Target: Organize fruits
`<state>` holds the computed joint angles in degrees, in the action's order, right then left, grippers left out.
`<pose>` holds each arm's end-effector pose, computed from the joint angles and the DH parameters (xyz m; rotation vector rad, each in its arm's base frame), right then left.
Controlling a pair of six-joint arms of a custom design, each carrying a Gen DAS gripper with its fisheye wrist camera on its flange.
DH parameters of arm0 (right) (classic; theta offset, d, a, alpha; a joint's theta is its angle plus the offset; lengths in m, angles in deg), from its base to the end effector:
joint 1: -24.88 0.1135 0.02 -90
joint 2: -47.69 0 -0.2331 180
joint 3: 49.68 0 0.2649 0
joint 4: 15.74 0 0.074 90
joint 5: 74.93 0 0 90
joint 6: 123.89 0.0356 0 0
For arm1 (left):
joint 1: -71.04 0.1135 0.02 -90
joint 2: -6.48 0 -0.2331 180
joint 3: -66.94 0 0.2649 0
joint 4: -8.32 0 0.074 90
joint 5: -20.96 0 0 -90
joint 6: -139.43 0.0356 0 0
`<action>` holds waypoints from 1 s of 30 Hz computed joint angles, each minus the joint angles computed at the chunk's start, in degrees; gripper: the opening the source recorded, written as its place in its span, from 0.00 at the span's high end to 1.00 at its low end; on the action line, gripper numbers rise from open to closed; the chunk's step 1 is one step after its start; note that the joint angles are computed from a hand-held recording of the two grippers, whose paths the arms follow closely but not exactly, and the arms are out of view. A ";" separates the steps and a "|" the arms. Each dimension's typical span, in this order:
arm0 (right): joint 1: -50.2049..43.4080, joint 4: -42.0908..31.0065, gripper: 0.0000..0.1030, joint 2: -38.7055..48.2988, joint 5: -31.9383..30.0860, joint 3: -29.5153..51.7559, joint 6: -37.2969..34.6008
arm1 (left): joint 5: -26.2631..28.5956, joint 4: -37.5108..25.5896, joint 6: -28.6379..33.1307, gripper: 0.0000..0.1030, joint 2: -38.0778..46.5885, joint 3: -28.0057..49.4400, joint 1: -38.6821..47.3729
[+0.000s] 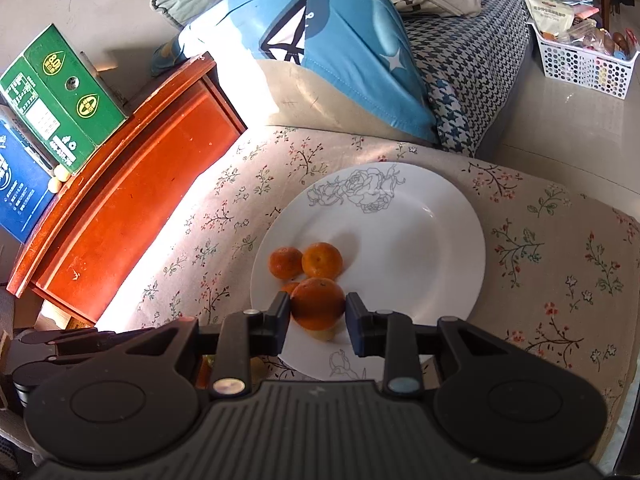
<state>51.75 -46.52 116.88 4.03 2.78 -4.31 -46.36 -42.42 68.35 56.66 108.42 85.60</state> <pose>0.2328 0.1256 0.1748 -0.0347 2.4948 0.6707 0.1844 0.0337 0.1605 0.2327 2.5010 -0.2843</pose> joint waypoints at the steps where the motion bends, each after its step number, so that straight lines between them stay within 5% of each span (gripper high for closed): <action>1: 0.48 0.11 0.71 0.27 0.10 0.15 -0.13 | 1.06 -1.20 1.66 0.80 0.08 0.10 0.79; 8: 2.99 0.54 0.71 2.15 3.21 1.16 0.96 | -0.35 -4.97 9.74 0.72 -4.34 -2.93 -0.96; 17: 4.05 1.15 0.71 3.91 3.88 1.75 2.14 | -7.76 1.25 8.10 0.69 -3.22 -6.78 -4.72; 30: 2.71 0.93 0.71 2.88 4.73 0.99 2.52 | -8.68 1.96 1.29 0.75 -8.74 -5.79 -8.04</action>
